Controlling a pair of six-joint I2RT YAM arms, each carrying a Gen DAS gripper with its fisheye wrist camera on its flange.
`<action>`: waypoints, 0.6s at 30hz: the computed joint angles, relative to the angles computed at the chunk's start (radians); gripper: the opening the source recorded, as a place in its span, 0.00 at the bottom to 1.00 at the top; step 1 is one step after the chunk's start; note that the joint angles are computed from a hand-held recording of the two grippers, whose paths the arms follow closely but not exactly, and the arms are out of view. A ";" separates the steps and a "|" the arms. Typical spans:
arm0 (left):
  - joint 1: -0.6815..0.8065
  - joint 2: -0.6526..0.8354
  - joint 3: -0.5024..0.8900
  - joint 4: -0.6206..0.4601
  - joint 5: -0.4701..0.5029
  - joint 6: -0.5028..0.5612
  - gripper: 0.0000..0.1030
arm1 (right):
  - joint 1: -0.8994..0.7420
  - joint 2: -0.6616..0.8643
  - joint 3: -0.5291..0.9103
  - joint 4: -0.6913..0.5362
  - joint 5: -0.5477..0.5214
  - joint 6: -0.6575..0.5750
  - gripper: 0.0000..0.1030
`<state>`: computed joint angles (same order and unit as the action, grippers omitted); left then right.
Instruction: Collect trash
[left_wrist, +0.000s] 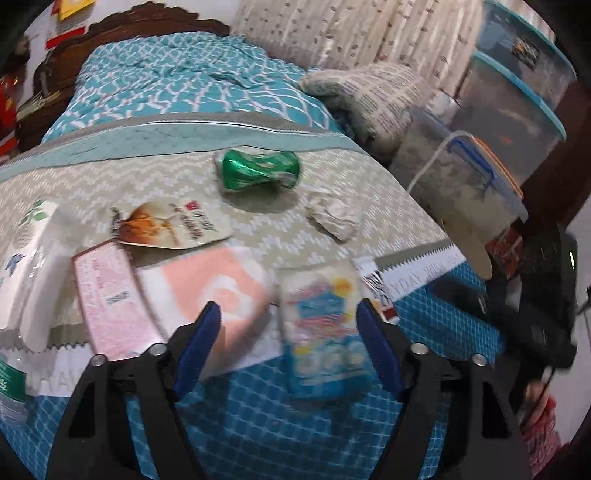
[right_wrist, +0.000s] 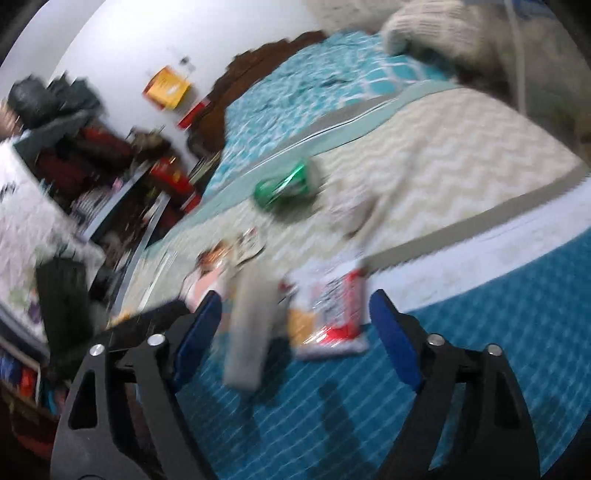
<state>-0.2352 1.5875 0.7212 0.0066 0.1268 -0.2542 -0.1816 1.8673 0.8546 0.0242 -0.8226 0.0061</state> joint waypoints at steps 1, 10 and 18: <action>-0.025 0.012 0.005 0.001 -0.018 0.002 0.74 | -0.007 0.025 0.028 -0.007 0.009 0.012 0.73; -0.144 0.175 0.083 -0.018 -0.149 -0.018 0.80 | 0.063 0.131 0.085 -0.043 0.104 -0.025 0.70; -0.088 0.162 0.044 -0.009 -0.095 -0.012 0.56 | 0.165 0.105 0.051 -0.015 0.220 -0.103 0.43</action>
<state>-0.3237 1.7498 0.7656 -0.0026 0.0320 -0.2658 -0.0168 1.9722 0.9059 0.0089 -0.6026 -0.0970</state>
